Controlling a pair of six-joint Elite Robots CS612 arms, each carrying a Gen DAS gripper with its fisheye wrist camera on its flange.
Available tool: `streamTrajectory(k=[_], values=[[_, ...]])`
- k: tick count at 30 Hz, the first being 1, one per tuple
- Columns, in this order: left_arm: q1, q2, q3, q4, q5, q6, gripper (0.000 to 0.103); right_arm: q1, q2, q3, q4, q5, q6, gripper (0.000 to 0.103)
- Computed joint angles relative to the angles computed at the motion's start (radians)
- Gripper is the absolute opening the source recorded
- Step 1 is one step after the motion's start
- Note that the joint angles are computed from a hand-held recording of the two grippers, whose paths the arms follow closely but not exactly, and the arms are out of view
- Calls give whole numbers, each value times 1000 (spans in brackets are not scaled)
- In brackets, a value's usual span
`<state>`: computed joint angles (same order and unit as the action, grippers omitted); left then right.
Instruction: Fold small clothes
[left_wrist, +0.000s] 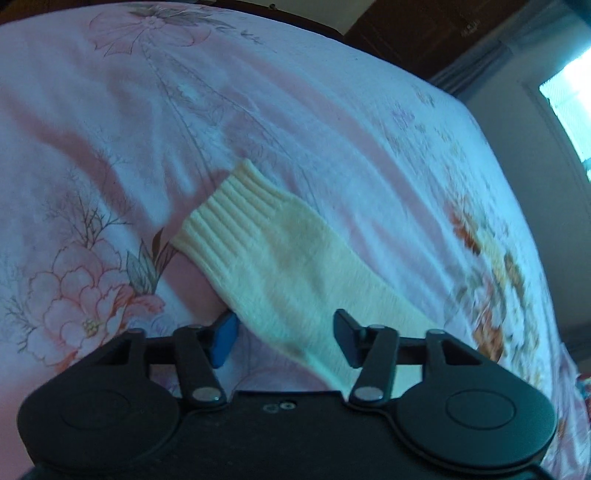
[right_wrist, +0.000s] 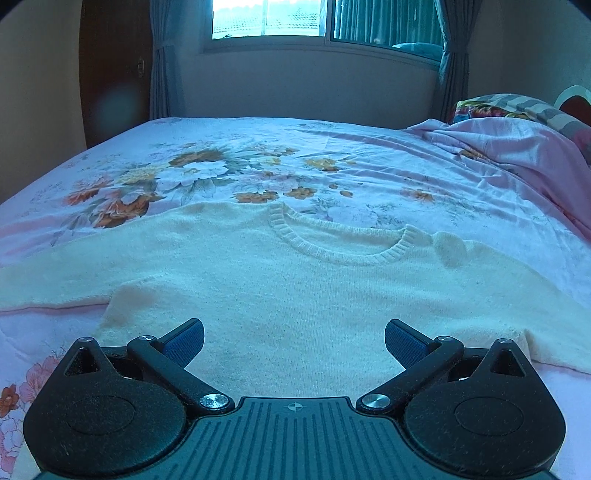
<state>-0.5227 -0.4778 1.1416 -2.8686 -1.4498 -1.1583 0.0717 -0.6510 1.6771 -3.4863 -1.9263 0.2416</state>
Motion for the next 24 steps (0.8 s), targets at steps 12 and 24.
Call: streamTrajectory(k=[12, 24], values=[[-21, -2, 0, -125, 94, 63, 2, -3, 8, -10, 13, -44, 5, 103], [-155, -32, -48, -278, -151, 692, 2, -52, -27, 39, 65, 45, 80, 103]])
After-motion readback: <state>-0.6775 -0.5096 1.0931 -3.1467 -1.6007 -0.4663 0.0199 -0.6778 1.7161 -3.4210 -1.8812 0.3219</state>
